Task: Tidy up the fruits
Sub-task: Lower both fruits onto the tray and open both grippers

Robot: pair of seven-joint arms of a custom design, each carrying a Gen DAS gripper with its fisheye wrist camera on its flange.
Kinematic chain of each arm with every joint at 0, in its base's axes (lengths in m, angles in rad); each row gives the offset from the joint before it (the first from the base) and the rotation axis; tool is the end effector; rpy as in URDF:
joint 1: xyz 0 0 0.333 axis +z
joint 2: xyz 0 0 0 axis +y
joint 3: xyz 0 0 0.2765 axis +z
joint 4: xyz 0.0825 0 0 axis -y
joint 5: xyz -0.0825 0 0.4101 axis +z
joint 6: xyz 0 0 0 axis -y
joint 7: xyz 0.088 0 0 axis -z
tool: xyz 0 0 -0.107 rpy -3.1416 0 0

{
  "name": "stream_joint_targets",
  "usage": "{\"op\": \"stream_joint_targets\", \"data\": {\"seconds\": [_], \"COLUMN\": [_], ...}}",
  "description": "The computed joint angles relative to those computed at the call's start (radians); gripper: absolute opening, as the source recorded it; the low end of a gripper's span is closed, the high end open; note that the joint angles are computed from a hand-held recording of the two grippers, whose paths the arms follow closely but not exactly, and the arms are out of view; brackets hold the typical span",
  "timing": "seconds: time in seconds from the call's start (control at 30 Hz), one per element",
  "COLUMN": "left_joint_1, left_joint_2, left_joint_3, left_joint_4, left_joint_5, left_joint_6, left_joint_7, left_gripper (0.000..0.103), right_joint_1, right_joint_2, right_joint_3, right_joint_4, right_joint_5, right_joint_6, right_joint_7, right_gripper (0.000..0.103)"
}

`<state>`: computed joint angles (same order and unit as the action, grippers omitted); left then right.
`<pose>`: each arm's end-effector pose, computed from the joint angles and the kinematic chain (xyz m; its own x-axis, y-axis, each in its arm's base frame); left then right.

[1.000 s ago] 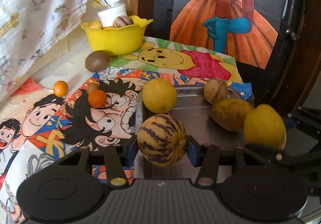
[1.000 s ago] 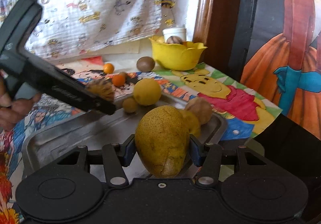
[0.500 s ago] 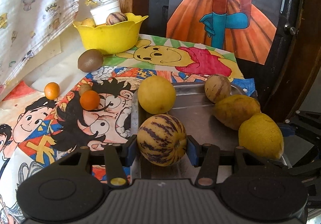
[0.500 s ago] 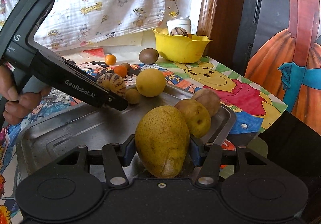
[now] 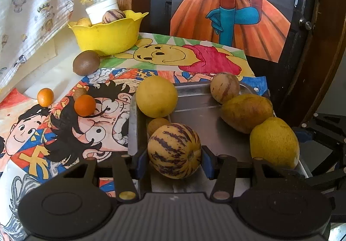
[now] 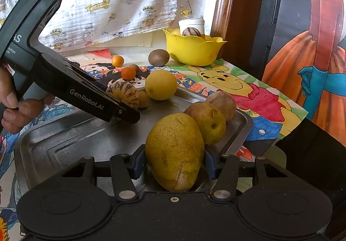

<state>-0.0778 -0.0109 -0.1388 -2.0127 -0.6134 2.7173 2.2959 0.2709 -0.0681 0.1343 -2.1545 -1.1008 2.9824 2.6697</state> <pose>0.6103 -0.1132 0.4850 -0.4744 -0.8786 0.0551 -0.6244 0.2918 -0.7246 0.5088 0.2870 0.4517 0.2800 -0.9563 0.0848 -0.5084 -0.2226 -0.8319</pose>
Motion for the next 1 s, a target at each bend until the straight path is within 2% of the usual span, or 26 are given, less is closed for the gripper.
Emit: {"op": "stream_joint_targets", "data": {"seconds": [0.73,0.83,0.9,1.0], "left_joint_1": [-0.008,-0.013,-0.015,-0.022], "left_joint_2": [-0.022,-0.043,-0.062,-0.090], "left_joint_3": [-0.001,0.004,0.006,0.019], "left_joint_4": [-0.030,-0.051,-0.073,-0.099], "left_joint_5": [0.076,0.076,0.097,0.097], "left_joint_6": [0.030,0.043,0.069,0.085], "left_joint_7": [-0.038,-0.035,-0.058,-0.067], "left_gripper": [0.058,0.062,0.072,0.075], "right_joint_1": [-0.011,-0.014,-0.019,-0.030], "right_joint_2": [-0.031,-0.051,-0.071,-0.102], "right_joint_3": [0.014,0.023,0.033,0.050], "right_joint_4": [-0.027,-0.040,-0.053,-0.072], "right_joint_5": [-0.006,-0.018,-0.034,-0.059], "right_joint_6": [-0.010,-0.020,-0.026,-0.030], "right_joint_7": [0.037,0.056,0.082,0.122], "right_gripper": [0.059,0.061,0.062,0.065]}}
